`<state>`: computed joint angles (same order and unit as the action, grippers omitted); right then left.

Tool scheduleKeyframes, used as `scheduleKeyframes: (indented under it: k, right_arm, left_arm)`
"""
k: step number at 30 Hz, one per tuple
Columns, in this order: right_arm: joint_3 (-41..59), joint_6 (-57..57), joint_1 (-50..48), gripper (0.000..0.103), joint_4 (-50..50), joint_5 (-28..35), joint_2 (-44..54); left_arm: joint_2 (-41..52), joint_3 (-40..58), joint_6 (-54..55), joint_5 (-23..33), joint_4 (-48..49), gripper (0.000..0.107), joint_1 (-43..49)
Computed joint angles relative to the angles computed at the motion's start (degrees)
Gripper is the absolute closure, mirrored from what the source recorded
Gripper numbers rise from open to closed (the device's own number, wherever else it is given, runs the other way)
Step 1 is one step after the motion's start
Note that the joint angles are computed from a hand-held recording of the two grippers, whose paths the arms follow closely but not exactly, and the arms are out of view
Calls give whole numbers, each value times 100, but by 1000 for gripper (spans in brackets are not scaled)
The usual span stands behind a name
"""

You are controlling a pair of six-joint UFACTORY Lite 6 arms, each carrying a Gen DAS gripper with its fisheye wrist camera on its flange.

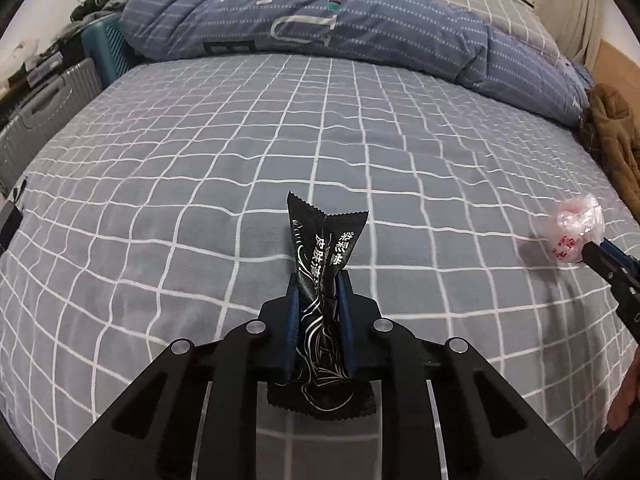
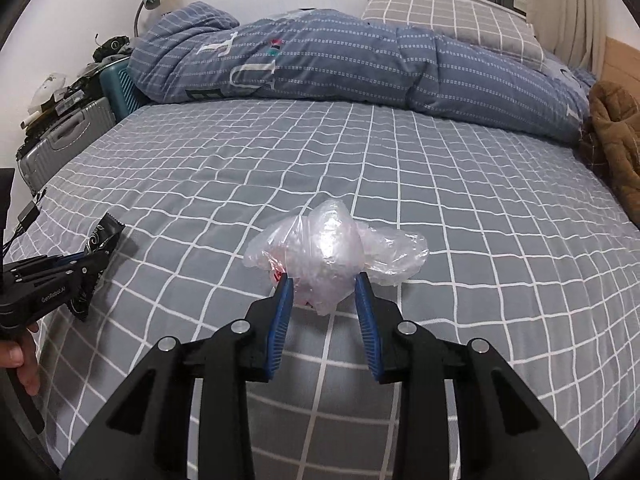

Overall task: Collect trash
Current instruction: 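Carry the black card and plastic bag down over the black bin with both tools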

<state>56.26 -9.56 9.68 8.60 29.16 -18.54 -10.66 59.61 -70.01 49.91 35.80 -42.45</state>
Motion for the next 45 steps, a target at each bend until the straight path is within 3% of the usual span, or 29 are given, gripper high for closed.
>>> scheduleKeyframes:
  k: [8,21,45]
  right_arm:
    - [-387,133,35,72,-15,408,-762]
    - [-874,1345,800,72,-1008,1132,-2024]
    - [-1186,2788,1881,72,-1825,3115,-4130]
  left_arm:
    - [-219,-38,-704,552,166,90,-882]
    - [-414,-106,-1676,1266,215,90,-2220]
    - [-371,210,-3334,2690,182,90,-4533]
